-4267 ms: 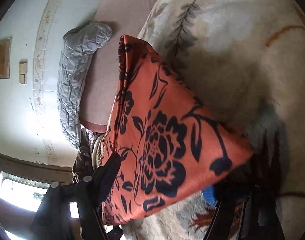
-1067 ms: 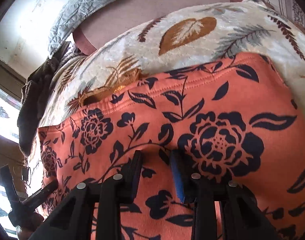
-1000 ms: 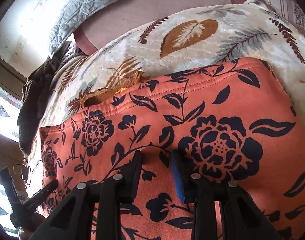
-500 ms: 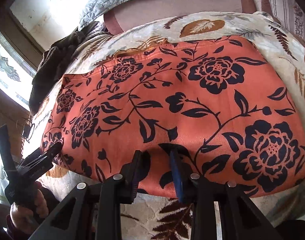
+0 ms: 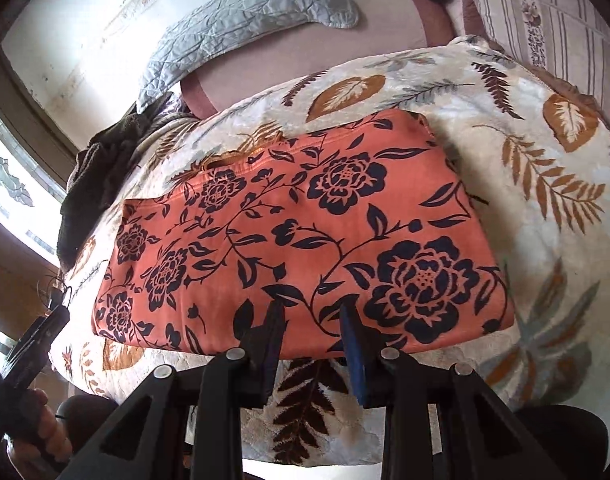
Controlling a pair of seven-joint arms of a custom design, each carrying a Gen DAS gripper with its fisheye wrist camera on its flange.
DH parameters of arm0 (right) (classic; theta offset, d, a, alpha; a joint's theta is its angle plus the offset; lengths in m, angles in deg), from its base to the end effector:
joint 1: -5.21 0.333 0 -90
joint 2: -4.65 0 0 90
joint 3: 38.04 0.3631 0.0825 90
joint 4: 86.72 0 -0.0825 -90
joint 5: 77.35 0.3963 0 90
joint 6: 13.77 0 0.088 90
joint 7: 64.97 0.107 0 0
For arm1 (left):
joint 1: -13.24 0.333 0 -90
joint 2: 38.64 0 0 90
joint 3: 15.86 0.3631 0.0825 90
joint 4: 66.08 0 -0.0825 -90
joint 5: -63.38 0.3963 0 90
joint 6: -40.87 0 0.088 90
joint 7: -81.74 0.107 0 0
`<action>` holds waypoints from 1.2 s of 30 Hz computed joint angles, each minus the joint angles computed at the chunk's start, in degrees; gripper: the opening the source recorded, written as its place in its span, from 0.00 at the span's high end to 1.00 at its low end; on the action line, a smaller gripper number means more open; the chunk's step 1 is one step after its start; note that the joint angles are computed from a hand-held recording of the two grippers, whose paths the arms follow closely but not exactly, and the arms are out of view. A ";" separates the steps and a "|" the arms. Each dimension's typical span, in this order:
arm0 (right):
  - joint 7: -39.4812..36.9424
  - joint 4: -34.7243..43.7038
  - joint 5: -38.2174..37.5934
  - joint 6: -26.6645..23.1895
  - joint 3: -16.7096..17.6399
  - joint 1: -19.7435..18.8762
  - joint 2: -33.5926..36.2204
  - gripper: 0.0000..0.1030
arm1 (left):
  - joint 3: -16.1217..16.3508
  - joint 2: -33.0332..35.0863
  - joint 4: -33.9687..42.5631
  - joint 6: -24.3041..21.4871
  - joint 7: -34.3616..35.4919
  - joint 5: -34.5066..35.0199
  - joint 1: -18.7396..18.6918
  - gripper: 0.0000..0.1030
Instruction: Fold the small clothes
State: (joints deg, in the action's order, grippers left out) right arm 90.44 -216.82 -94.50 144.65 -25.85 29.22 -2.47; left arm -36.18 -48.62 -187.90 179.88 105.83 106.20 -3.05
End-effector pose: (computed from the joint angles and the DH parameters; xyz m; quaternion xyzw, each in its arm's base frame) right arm 0.4320 0.3366 0.5174 -0.5785 0.7517 -0.0761 0.3073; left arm 0.4336 -0.3337 0.5739 -0.6645 0.6409 -0.2406 0.2995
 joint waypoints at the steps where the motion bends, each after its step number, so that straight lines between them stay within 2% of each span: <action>1: 0.74 -0.35 -0.51 -0.07 0.05 -0.23 -0.52 0.69 | -0.15 -0.39 0.21 -0.23 0.11 0.08 -0.15 0.06; 8: 4.56 -1.81 -0.79 -1.60 0.30 -1.30 -1.56 0.69 | -1.52 -1.61 1.71 -1.78 0.10 0.88 -0.67 0.06; 12: 0.93 -1.90 4.30 -3.90 -1.24 -0.46 1.40 0.69 | -2.11 -1.58 2.64 -2.76 -0.02 1.27 -1.16 0.06; 13: -0.25 -2.85 6.12 -1.86 -1.88 -0.14 2.01 0.69 | -2.28 -1.67 2.81 -2.94 -0.16 1.52 -1.29 0.06; 14: 1.99 -3.89 3.92 0.56 -1.60 -0.76 1.86 0.69 | -2.45 -1.62 3.01 -3.16 -0.27 1.94 -1.36 0.06; 17: 1.59 -3.89 4.58 0.63 -1.78 -0.61 1.04 0.68 | -2.72 -1.02 3.71 -4.45 -0.18 2.56 -1.70 0.06; 23: 5.96 -6.21 1.30 5.75 -0.72 -2.45 -1.31 0.68 | -1.53 0.66 3.40 -5.12 -0.01 1.49 -2.37 0.06; 25: 6.43 -7.91 2.07 9.70 -0.74 -2.79 -2.04 0.68 | -0.15 1.19 2.47 -4.00 0.93 -1.49 -2.28 0.06; 30: 8.53 -9.48 -0.37 16.09 1.53 -5.91 -2.34 0.67 | 4.29 1.46 -2.75 0.74 3.30 -16.30 -0.55 0.06; 31: 6.77 -10.13 1.84 18.81 0.38 -4.61 -1.73 0.67 | 5.01 1.12 -4.33 2.49 3.14 -18.82 0.09 0.06; 33: -1.25 -10.81 11.40 22.08 -5.07 2.33 -0.04 0.67 | 6.22 0.62 -7.05 5.46 3.32 -23.81 1.32 0.06; 35: -12.91 -9.59 25.01 19.45 -11.52 10.75 1.82 0.67 | 7.48 0.00 -9.78 9.58 4.34 -29.29 2.31 0.06; 36: -19.82 -8.63 33.26 18.07 -13.61 13.88 2.91 0.67 | 7.95 -0.27 -10.95 11.41 4.78 -31.87 2.76 0.06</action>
State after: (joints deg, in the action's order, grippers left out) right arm 70.62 -225.45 -61.24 162.72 -39.47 43.10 0.45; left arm -28.23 -48.89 -198.85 191.29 110.61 74.33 -0.29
